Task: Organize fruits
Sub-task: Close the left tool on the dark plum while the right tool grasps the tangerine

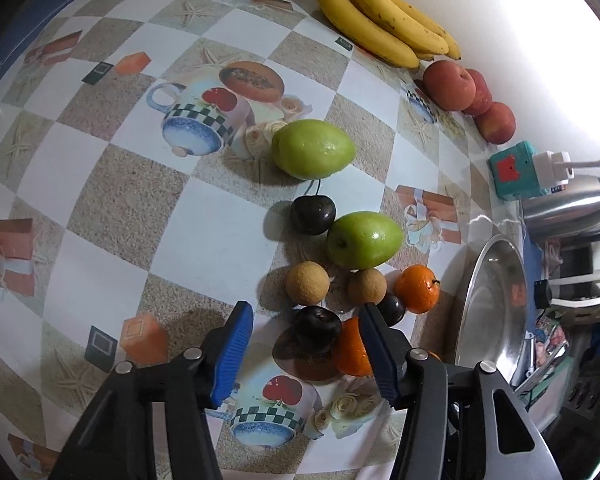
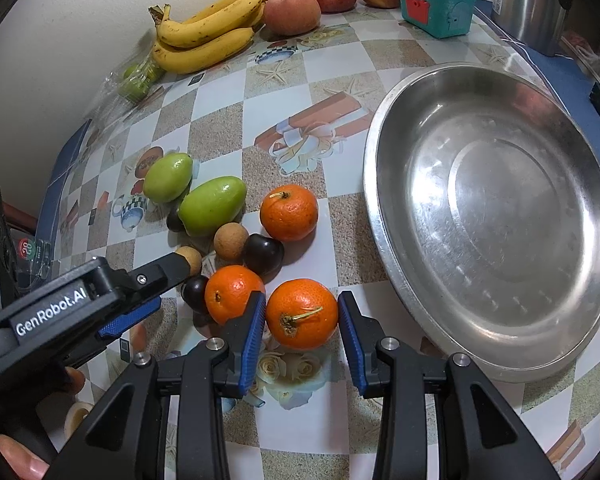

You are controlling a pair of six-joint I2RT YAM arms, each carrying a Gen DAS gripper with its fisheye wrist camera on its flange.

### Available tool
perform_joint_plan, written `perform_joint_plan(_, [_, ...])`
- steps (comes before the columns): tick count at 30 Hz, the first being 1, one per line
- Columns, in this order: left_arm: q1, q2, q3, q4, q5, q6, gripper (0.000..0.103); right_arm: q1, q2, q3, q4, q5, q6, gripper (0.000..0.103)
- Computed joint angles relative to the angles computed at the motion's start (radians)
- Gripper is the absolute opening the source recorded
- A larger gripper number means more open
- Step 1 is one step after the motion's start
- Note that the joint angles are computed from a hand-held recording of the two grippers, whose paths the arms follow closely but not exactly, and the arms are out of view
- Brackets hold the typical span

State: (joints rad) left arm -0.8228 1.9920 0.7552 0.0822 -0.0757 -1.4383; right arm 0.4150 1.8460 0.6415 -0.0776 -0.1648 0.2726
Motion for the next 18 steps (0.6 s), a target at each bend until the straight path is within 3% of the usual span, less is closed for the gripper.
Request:
perform_joint_plan(10, [-0.002,0.040,0.024,0.019,0.022,0.003,0.040,0.002,-0.003,0.000,-0.003,-0.001,0.002,0.038])
perform_joint_plan(12, [-0.003,0.039,0.016,0.040,0.027,0.003,0.031,0.002,-0.004,0.001,-0.005,-0.001,0.004,0.038])
perform_joint_plan(18, [0.000,0.031,0.007,0.043,0.031,0.001,0.028,-0.002,-0.005,0.001,-0.005,-0.006,0.001,0.038])
